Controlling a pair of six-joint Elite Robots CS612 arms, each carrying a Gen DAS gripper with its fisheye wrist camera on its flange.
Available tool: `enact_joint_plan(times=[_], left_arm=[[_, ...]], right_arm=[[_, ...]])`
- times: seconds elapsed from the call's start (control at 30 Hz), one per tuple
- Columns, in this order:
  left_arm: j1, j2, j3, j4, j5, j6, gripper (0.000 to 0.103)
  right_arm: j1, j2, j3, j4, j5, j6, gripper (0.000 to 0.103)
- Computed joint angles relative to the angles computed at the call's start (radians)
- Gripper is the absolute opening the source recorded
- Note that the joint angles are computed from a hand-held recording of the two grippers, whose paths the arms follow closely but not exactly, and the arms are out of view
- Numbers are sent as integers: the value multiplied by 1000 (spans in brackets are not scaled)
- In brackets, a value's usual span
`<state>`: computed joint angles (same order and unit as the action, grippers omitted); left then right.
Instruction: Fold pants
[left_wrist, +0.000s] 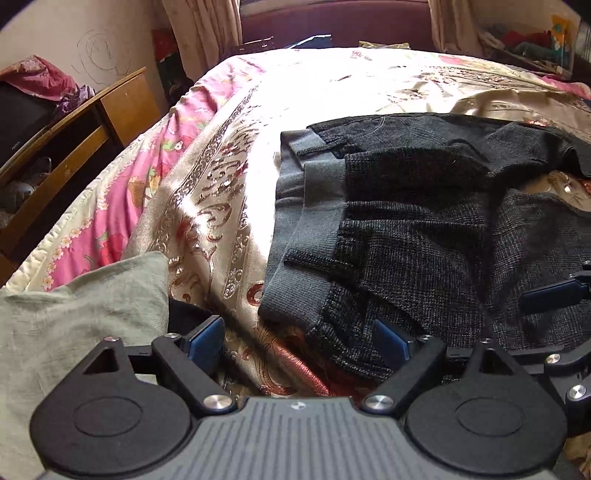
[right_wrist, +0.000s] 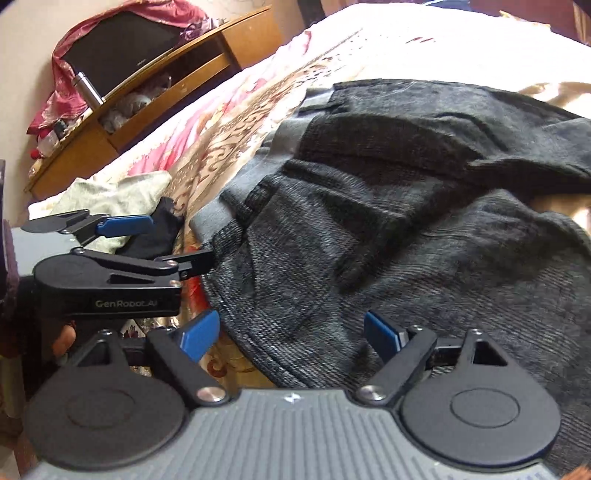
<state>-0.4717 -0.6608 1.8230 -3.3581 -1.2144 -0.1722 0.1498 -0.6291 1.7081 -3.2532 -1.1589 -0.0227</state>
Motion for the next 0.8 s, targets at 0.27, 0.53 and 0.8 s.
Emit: enact_joint_plan(times=[0.27,0.53,0.8], left_arm=[[-86,-8,-27,-33,-50,104,99],[-179,68,-164,6,-203,228,99],[-237,121,-244,96,-242,228,100]], right_arm=[[-60,-48,134,-210,-274,65,85],[-224,-111,286,-323,-499,149,86],[-406,-65,372,-327,-608,398,86]])
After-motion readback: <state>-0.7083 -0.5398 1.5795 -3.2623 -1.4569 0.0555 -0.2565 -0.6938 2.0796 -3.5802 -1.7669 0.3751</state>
